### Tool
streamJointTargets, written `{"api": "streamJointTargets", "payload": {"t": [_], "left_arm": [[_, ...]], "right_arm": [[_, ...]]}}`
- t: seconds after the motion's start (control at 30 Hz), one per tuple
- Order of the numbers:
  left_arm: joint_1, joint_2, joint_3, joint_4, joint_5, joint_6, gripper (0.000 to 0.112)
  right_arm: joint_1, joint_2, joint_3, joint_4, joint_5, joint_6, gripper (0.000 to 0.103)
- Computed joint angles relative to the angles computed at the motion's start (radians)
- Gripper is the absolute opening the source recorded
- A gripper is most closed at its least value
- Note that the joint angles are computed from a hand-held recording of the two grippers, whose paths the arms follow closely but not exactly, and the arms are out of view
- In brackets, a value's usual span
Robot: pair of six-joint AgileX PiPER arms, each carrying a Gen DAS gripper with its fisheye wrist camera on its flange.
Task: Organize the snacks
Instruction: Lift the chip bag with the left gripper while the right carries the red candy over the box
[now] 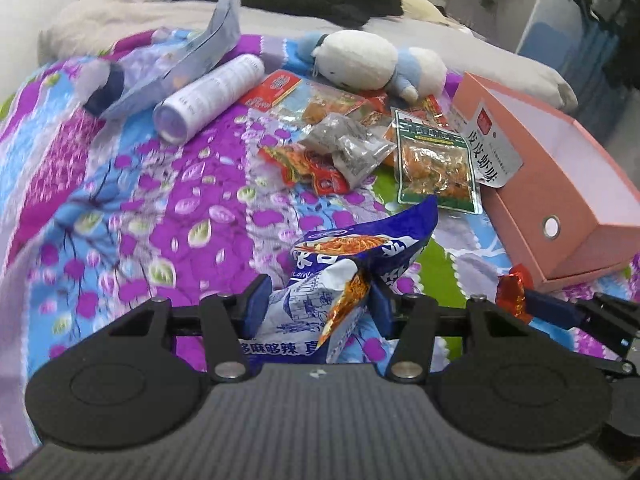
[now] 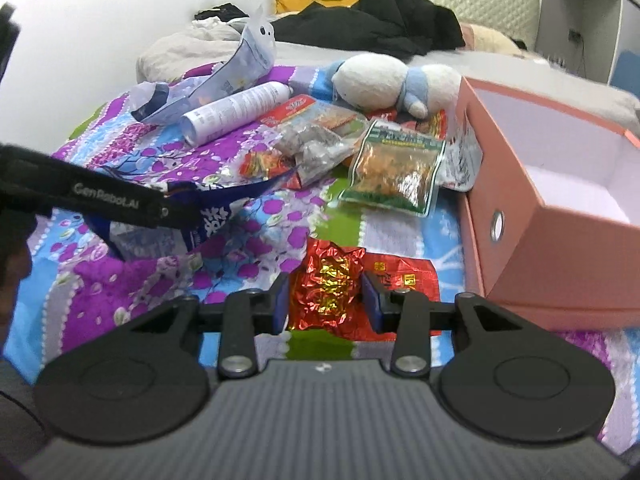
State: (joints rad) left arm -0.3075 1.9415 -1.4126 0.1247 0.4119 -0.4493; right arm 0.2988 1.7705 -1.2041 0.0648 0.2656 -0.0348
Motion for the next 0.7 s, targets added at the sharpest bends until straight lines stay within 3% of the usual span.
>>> {"api": "streamJointTargets", "payload": {"t": [0.13, 0.27, 0.43, 0.7], "left_arm": [[-0.024, -0.003, -0.016, 0.116, 0.055, -0.081, 0.058], [-0.009, -0.026, -0.018, -0.008, 0.062, -0.015, 0.058], [-0.026, -0.067, -0.052, -0.037, 0.102, -0.023, 0.058], [-0.072, -0.107, -0.195, 0.015, 0.187, -0.11, 0.058]], "right_arm": [[-0.008, -0.02, -0.006, 0.026, 0.021, -0.018, 0.041], [-0.003, -0.043, -0.027, -0.038, 0.052, 0.063, 0.041], [-0.003, -0.077, -0.057, -0.057, 0.076, 0.08, 0.041], [-0.044, -0.133, -0.129, 0.037, 0.136, 0.0, 0.041]]}}
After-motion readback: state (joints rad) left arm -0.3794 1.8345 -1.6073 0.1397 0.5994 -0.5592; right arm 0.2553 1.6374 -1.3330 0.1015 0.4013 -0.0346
